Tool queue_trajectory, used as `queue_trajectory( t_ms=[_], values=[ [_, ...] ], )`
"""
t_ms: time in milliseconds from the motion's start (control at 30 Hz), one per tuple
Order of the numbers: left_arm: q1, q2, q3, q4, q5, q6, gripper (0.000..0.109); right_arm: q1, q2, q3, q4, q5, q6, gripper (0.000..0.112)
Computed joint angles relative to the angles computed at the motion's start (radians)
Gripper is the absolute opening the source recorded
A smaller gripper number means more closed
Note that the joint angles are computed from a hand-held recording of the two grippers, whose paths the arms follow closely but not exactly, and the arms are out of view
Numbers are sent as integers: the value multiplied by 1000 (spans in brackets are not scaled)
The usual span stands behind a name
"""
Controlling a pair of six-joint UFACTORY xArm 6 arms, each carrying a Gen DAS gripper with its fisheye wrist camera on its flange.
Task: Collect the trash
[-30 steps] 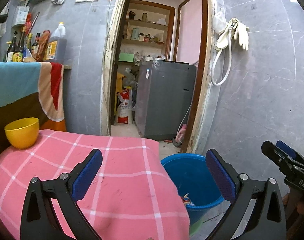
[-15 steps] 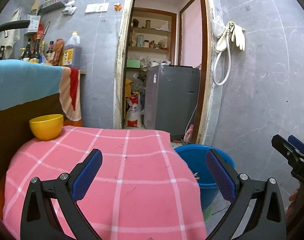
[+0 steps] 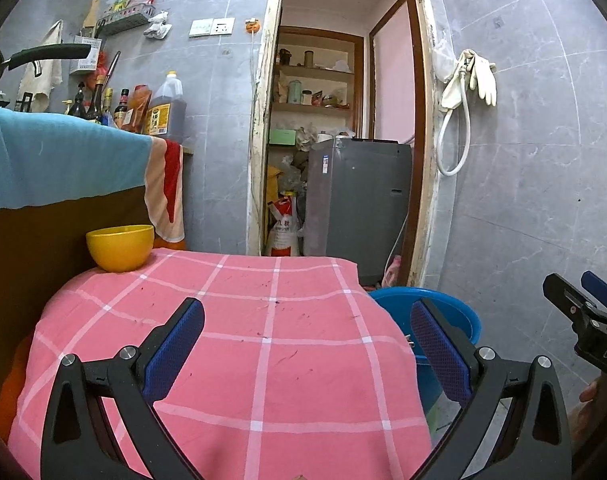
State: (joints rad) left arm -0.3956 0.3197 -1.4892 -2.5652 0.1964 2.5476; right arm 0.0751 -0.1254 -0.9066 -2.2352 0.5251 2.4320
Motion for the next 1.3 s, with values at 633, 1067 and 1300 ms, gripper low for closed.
queue_trajectory(
  t_ms=[633, 1067, 1300],
  values=[
    [-1, -6, 5, -53, 1, 55, 101, -4, -3, 6, -17, 1, 28, 102],
    [0, -9, 9, -59, 5, 64, 101, -4, -4, 8, -19, 1, 32, 102],
    [0, -9, 6, -54, 2, 59, 101, -3, -6, 6, -13, 0, 29, 102]
  ],
)
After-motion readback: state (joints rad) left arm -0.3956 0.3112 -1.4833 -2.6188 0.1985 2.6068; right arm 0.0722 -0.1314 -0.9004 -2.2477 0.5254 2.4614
